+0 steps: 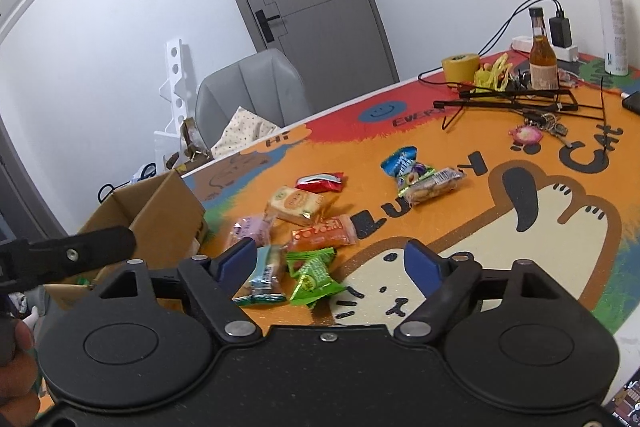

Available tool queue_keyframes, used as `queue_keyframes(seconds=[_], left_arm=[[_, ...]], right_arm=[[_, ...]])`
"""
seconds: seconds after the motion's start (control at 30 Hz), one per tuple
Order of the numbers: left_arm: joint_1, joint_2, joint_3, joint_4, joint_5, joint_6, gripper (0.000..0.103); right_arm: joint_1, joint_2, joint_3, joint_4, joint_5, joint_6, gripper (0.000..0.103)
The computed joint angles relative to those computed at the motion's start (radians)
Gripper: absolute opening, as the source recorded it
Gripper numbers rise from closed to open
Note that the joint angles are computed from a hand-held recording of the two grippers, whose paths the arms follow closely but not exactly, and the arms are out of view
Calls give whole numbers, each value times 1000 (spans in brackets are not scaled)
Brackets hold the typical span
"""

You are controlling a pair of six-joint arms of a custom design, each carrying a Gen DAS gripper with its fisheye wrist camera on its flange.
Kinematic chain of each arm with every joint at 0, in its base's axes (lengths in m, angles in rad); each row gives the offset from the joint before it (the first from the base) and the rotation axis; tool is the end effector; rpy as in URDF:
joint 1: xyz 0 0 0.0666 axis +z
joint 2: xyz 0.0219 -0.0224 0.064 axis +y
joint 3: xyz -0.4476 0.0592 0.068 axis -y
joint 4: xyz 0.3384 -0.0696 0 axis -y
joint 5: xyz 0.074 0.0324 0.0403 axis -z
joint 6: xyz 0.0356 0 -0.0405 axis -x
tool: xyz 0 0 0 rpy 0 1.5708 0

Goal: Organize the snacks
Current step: 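Move both tools back over the remaining snacks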

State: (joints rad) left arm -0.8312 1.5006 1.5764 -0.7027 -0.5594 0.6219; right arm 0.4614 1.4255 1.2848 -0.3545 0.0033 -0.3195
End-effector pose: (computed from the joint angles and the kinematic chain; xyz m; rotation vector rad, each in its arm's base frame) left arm 0.3372 -0.3421 0.5462 -0.0860 2.0999 -0.2586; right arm 0.4083 0.2024 0.4836 -0.1469 2.0955 0.4737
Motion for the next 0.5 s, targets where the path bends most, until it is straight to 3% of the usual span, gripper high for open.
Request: queue_keyframes(seconds=[0.2,0.5], left_arm=[[18,52,24,-27,22,19,76],[55,110,44,-33,78,49,67]], right_arm=[[-18,32,13,-10,-9,11,78],[-43,72,40,-20,-56,24,78]])
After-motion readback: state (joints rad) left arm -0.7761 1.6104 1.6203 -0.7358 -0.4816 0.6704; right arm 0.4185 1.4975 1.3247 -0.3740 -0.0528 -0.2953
